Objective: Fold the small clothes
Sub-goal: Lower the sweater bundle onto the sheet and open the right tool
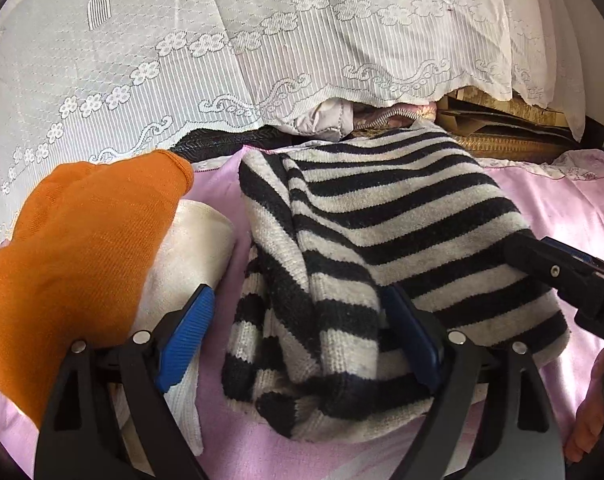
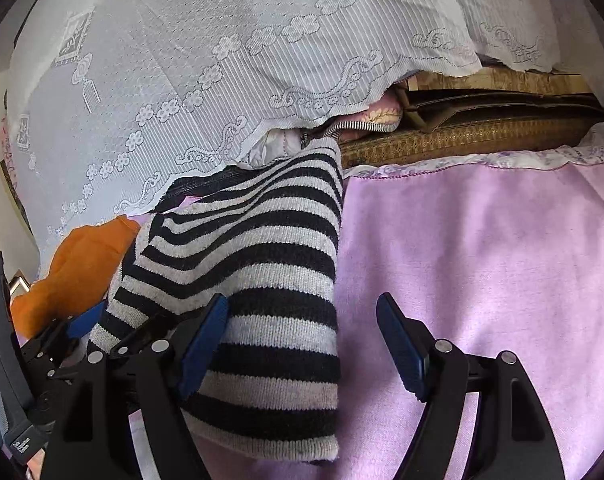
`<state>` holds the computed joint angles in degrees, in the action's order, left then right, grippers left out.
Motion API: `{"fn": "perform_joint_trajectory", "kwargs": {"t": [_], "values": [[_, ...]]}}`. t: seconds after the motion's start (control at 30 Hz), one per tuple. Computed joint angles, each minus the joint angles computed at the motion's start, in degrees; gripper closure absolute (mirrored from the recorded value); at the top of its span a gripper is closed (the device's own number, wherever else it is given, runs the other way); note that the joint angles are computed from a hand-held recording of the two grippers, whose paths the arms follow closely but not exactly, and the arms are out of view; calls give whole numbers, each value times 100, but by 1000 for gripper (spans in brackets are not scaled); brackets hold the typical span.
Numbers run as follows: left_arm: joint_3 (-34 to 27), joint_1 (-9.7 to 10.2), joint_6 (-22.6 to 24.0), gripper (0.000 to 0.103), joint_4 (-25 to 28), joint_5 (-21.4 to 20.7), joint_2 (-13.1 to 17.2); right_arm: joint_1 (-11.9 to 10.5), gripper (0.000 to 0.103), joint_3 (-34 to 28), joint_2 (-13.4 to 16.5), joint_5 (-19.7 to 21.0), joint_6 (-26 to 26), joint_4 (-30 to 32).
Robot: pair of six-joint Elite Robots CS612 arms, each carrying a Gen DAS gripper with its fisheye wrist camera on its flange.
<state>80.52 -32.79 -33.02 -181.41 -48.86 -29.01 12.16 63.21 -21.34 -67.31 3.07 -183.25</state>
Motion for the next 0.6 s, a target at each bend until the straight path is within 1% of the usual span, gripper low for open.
{"fn": "perform_joint_trajectory", "kwargs": {"t": [0.07,0.1,0.13,0.2,0.23,0.33,0.4,0.53,0.6], "values": [[68,-33,56,19,-141,55,-17,5,26,96,-59,-142,-53,36],[76,-41,60,18,-116,70,-23,27,26,113,-86,-286,-111,145],[58,-40,16,17,43,78,-32,50,25,103,-101,-407,-199,326],[-25,-20,-176,15,542,79,-44,73,20,55,-88,-515,-257,526],[-44,-11,-220,14,644,59,-46,76,18,31,-79,-536,-239,599],[-56,-4,-299,11,784,67,-51,51,14,-33,-46,-448,-147,758],[-71,-12,-329,10,864,117,-50,31,13,-33,-33,-348,-113,733],[-30,-35,-405,10,874,177,-70,3,13,81,-60,-205,-34,493],[49,-66,-454,10,789,216,-103,4,13,209,-102,-251,-15,228]]}}
